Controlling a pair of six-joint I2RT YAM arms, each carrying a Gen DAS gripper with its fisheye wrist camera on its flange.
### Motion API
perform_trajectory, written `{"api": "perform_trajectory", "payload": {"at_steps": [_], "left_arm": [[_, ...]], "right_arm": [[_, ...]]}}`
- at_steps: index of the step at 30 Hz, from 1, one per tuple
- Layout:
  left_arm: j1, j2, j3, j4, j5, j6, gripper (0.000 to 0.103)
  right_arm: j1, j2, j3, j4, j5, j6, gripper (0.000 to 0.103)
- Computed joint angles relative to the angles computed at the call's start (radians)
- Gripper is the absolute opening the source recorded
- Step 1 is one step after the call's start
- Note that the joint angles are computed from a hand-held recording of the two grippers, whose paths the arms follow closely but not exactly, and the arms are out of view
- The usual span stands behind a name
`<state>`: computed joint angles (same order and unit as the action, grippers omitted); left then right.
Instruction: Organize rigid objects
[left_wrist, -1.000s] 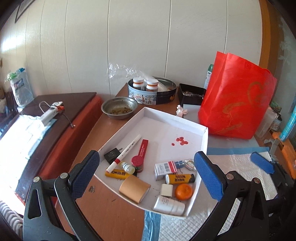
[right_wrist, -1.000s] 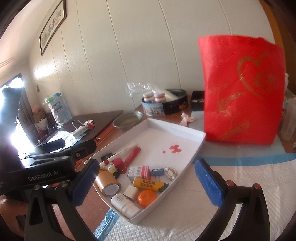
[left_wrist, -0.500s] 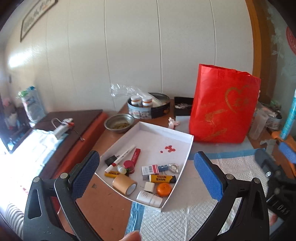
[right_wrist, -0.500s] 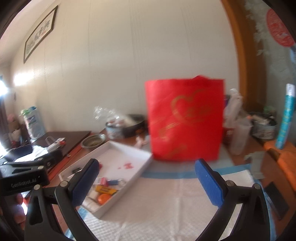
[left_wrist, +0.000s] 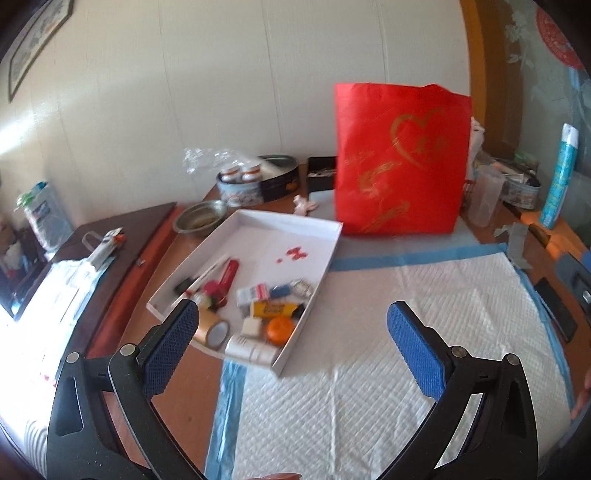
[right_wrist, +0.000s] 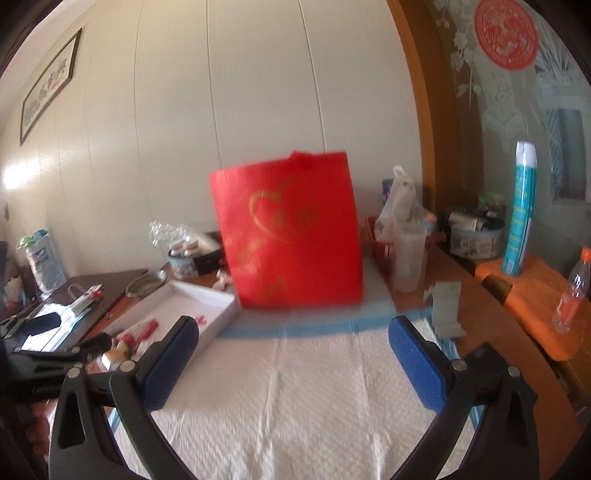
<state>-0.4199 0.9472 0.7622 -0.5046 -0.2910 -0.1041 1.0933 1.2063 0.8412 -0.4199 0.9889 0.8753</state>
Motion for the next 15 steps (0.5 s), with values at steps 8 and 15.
{"api": "perform_trajectory", "payload": {"at_steps": [8,15], "left_arm": [[0.018,-0.047,-0.029,-0.066,-0.026,-0.076,0.103],[0.024,-0.045,-0.028,-0.09,-0.021,-0.096,0.103]], "right_arm": [[0.05,-0.063,-0.072,-0.054,-0.021,0.12,0.103],[0.033,-0.087,-0.113,0.045,-0.058,0.044,0.103]]}}
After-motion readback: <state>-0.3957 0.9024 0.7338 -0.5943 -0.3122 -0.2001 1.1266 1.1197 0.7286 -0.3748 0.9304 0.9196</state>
